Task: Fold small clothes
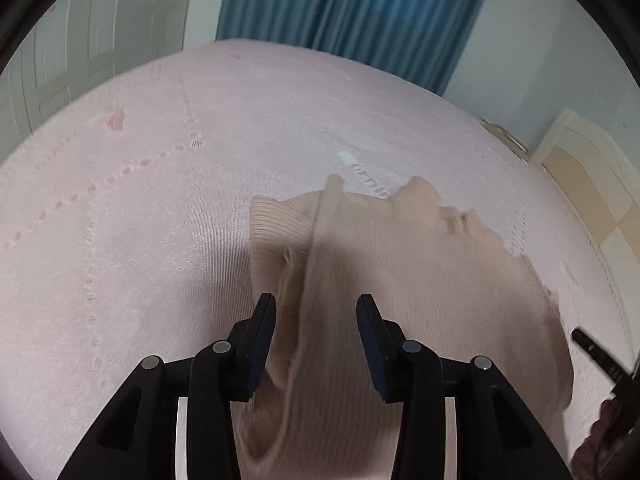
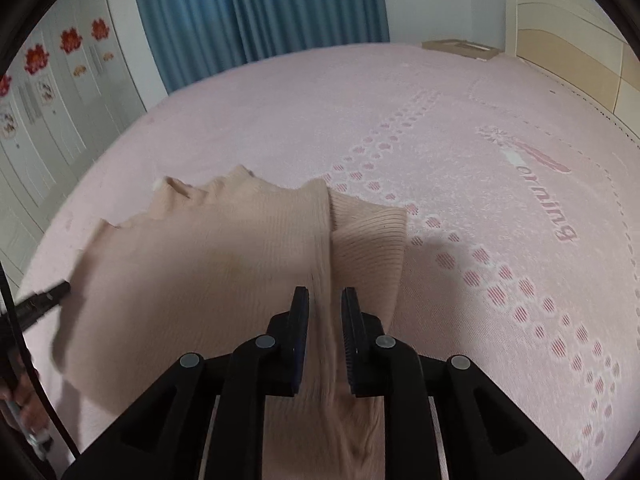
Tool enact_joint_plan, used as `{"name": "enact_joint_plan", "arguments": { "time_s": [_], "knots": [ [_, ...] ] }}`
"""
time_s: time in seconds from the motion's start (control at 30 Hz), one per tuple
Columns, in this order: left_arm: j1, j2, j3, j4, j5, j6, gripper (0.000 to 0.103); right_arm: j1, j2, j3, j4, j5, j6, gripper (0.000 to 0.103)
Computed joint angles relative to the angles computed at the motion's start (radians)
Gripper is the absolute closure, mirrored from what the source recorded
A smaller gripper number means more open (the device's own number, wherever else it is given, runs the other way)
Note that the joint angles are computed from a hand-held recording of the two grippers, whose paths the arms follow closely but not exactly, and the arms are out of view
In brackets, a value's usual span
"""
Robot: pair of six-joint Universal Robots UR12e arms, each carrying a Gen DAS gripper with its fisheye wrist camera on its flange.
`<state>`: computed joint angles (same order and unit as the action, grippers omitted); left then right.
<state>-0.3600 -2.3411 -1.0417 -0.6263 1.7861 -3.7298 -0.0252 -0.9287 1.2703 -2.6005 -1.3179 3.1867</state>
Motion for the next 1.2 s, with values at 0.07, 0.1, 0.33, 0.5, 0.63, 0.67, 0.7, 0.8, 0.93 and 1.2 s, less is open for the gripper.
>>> {"name": "enact_joint_plan", "arguments": {
  "time_s": [0.07,0.1,0.33,0.5,0.63,0.67,0.7,0.8,0.93,1.2],
  "knots": [
    [-0.018,0.037,-0.057,0.017,0.023,0.011,0.061,-0.009,-0.027,0.043,-0.023,0.045,-0.021,0.073],
    [-0.02,0.052,-0.084,0.039,0.012,0.011,0.06,-0.01,-0.046,0.072,-0.025,0.041,-0.038,0.073],
    [-0.053,0.167,-0.266,0.104,-0.009,-0.006,0.058,-0.033,-0.157,0.229,-0.019,0.017,-0.05,0.073],
    [-0.065,0.22,-0.35,0.156,-0.012,-0.073,0.053,-0.051,-0.208,0.297,-0.034,0.038,0.021,0.073],
    [-0.061,0.233,-0.379,0.19,-0.055,-0.094,0.051,-0.063,-0.235,0.337,-0.04,0.097,0.036,0.073],
    [-0.059,0.231,-0.378,0.191,-0.067,-0.093,0.051,-0.061,-0.239,0.342,-0.035,0.095,0.021,0.072],
    [-0.059,0.23,-0.377,0.188,-0.073,-0.092,0.051,-0.058,-0.239,0.341,-0.027,0.089,0.009,0.072],
    [-0.05,0.221,-0.372,0.19,-0.111,-0.114,0.05,-0.056,-0.234,0.336,-0.011,0.088,0.0,0.071],
    [-0.027,0.204,-0.368,0.227,-0.219,-0.189,0.05,-0.061,-0.208,0.31,0.025,0.133,0.047,0.067],
    [0.003,0.152,-0.321,0.202,-0.319,-0.297,0.049,-0.06,-0.161,0.255,0.088,0.209,0.098,0.065]
  ]
}}
